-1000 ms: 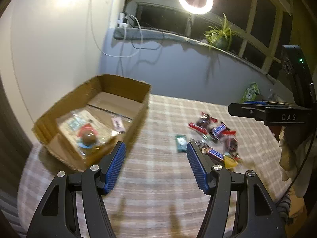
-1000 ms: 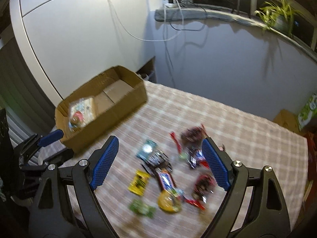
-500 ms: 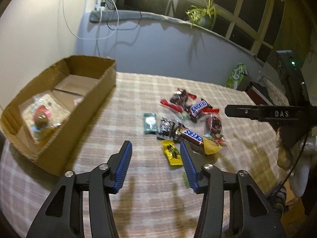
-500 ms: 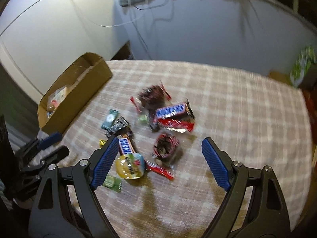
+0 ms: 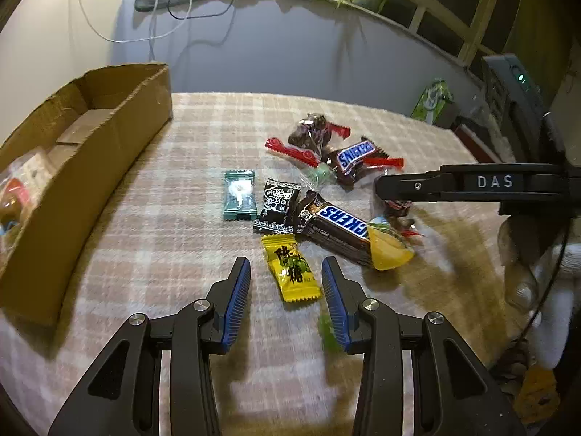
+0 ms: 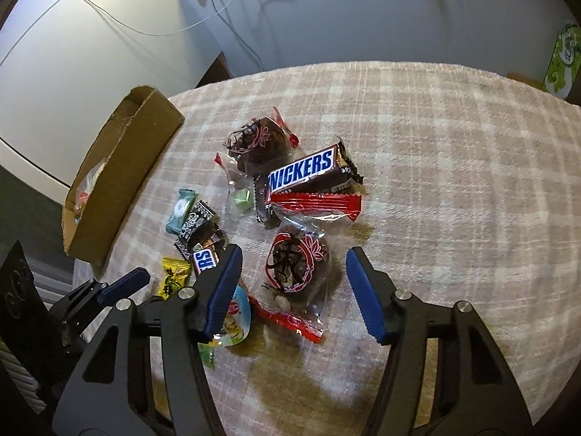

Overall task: Organize snacks
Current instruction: 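Grasp the yellow candy with the left gripper while the right grasps the red chocolate bag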

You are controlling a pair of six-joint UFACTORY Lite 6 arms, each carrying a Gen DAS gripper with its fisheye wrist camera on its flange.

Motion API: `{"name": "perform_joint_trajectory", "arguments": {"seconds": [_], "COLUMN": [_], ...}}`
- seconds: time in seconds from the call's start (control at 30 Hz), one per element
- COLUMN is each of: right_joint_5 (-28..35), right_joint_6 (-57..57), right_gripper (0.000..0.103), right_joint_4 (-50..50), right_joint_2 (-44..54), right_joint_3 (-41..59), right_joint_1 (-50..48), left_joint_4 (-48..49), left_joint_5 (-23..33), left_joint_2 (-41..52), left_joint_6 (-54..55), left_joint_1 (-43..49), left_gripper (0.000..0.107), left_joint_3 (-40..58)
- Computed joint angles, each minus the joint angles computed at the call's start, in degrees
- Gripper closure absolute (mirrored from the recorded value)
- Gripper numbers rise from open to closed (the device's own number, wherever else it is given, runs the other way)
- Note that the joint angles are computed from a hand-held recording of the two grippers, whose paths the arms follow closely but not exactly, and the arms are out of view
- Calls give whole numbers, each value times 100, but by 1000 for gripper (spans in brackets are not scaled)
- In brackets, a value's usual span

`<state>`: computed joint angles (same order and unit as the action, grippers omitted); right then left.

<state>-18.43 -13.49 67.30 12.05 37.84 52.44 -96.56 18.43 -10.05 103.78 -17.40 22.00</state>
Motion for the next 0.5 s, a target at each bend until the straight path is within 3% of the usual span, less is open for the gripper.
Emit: {"name": "perform_joint_trajectory", "arguments": {"seconds": [0.1, 0.23, 0.4, 0.5], "right_joint_5": [28, -34, -151, -165], "right_joint_6": [1, -780, -1396, -1648], "right_gripper": [42, 48, 56, 60], "right_joint_4": [-38, 668, 1221, 1407], "right_joint_2": [154, 323, 477, 473], "right_joint_3": [94, 272, 432, 477], "right_joint_1": [-40, 53, 168, 187], "left_joint_4": [-743, -1310, -1972, -2049], "left_joint_5": [-217, -360, -534, -511], "left_joint_2": [326, 441, 522, 541], "left_joint_6": [661, 1177, 1806, 1938], "left_joint_1": [-237, -396, -493, -461], "left_gripper": [67, 68, 83, 84], "left_joint_3": [118, 168, 219, 217]}}
